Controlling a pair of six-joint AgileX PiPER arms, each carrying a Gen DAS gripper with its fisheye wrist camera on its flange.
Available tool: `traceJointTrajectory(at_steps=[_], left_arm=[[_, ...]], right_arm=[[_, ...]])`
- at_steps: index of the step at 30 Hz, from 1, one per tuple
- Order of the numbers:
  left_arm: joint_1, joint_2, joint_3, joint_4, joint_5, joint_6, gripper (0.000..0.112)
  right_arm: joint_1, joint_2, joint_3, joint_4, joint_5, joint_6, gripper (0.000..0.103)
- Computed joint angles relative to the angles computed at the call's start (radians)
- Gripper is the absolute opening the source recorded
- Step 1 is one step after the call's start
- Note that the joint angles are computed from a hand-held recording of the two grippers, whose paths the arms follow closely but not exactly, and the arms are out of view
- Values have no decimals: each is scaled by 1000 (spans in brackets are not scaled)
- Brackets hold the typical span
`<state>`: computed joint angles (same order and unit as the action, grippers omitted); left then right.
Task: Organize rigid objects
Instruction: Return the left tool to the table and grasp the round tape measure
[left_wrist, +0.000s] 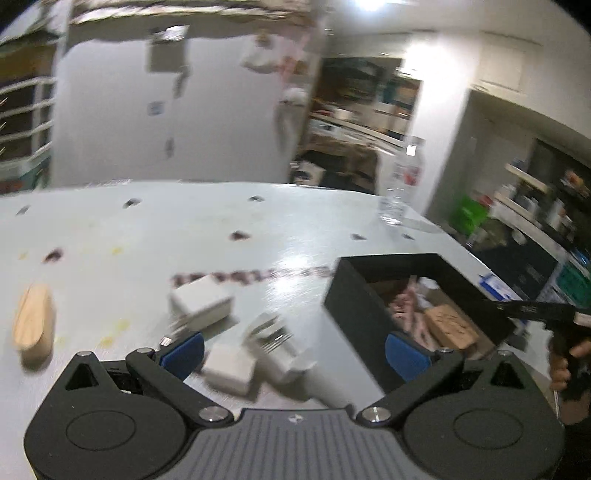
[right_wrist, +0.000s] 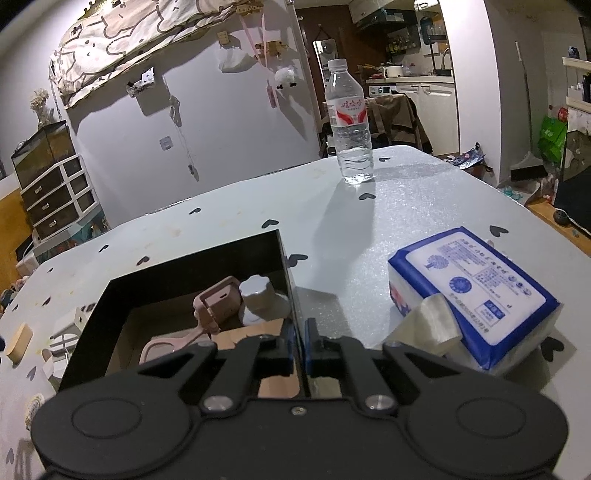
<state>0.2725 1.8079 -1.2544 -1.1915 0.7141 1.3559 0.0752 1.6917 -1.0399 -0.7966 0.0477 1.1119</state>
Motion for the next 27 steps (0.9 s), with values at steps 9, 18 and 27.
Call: traceJointTrajectory(at_steps=[9,18,27], left_arm=[[-13,-9,118,-82,-171,59,103],[-38,-28,172,-47,-211,85,96],[-88,-45,195,107,-295,-8,53]], right_arm=[[17,3,-9,-125,30,129,6],[25,6,-17,-120,48,131,7],[30,7,-17,-172,55,184,7]])
